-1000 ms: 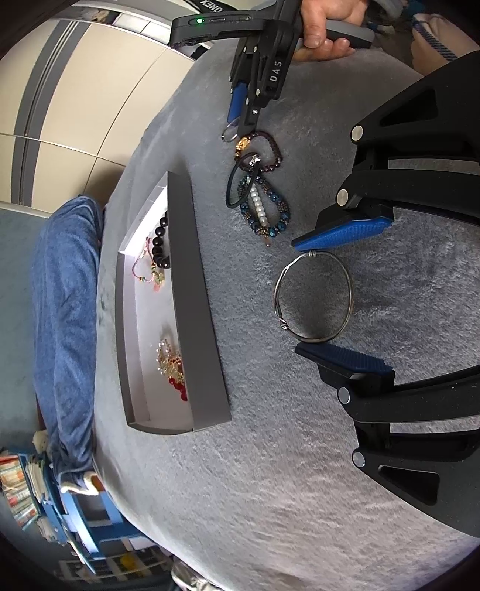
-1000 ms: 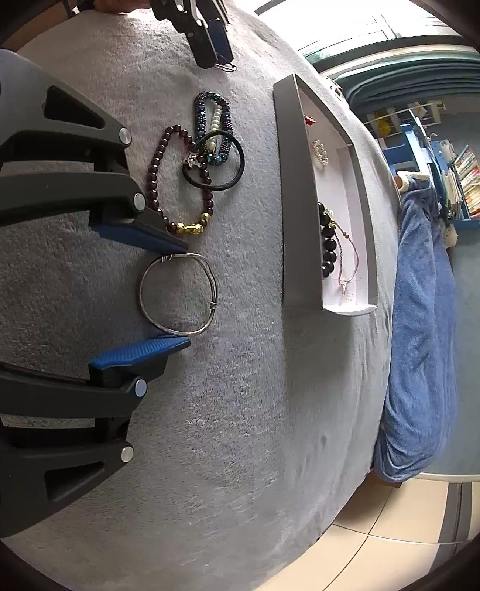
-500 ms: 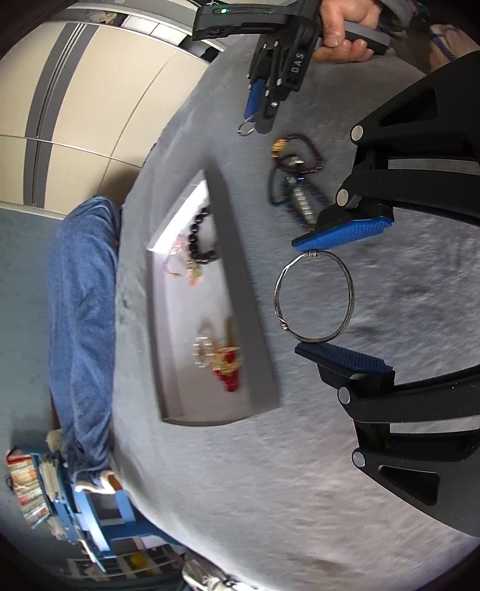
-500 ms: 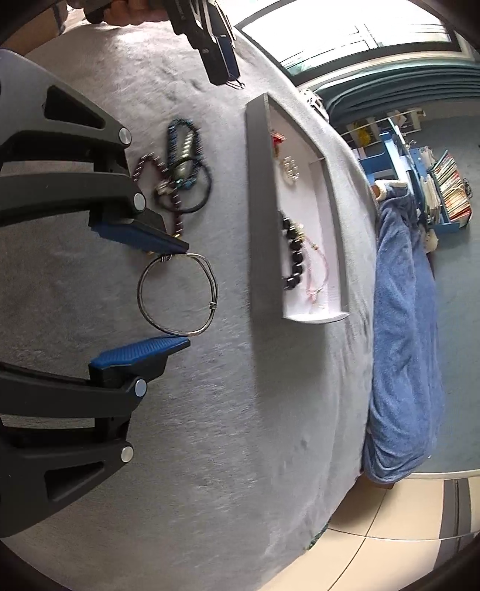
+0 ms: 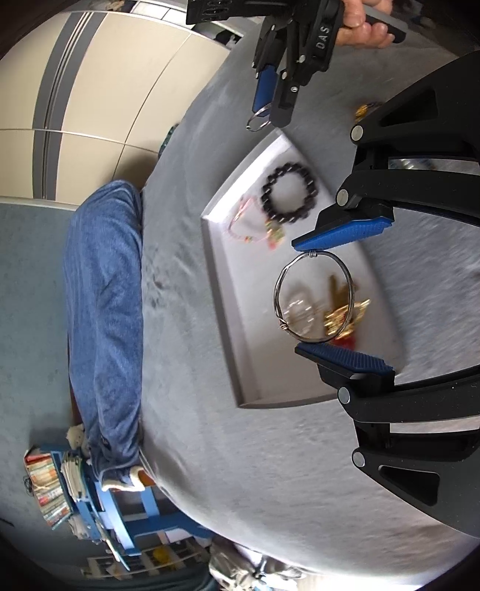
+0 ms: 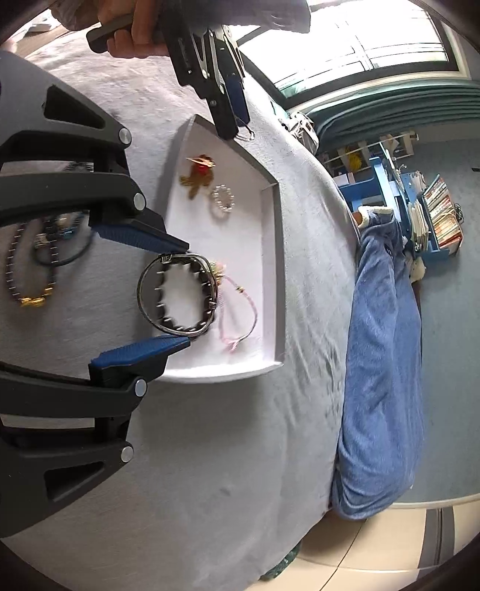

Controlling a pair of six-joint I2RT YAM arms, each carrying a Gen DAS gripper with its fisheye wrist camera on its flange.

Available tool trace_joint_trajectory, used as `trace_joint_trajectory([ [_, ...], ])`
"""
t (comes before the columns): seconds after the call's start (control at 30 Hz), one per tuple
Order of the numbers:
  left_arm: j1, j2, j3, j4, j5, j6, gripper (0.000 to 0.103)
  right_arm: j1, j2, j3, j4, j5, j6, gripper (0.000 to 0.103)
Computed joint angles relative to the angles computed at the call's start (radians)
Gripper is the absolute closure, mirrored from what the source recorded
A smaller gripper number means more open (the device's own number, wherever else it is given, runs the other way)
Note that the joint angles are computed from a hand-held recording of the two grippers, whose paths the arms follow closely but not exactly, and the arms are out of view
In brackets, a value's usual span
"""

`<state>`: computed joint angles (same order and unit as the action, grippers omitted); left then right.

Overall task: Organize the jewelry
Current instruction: 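Carry the silver bangle into the tray and open the left tool, then lower the right tool onto the dark red bead bracelet and close it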

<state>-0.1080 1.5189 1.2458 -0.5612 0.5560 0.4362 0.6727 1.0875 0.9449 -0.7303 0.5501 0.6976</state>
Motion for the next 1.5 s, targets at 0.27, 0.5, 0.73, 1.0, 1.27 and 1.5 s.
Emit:
trace_joint_trajectory([
  [0.27,-0.054,0.164,0.162,-0.022,-0.077,-0.004,0.051,-0.092,0.175,0.080,0.093,-0.098,-0.102,0.058],
  [0.5,-0.064,0.284,0.257,-0.064,-0.132,-0.012,0.051,-0.101,0.336,0.165,0.129,-0.150,-0.136,0.058],
  [0.73,-0.069,0.349,0.302,-0.115,-0.171,0.005,0.051,-0.100,0.456,0.243,0.097,-0.168,-0.156,0.058],
  [1.0,-0.078,0.330,0.256,-0.088,-0.191,0.017,0.051,-0.077,0.505,0.275,0.066,-0.142,-0.180,0.057],
  [1.27,-0.064,0.256,0.173,-0.035,-0.164,0.028,0.034,-0.061,0.437,0.229,0.080,-0.130,-0.161,0.056],
  [1.5,-0.002,0.108,0.040,0.019,-0.060,-0.003,0.025,0.000,0.277,0.140,0.069,-0.048,-0.090,0.056],
])
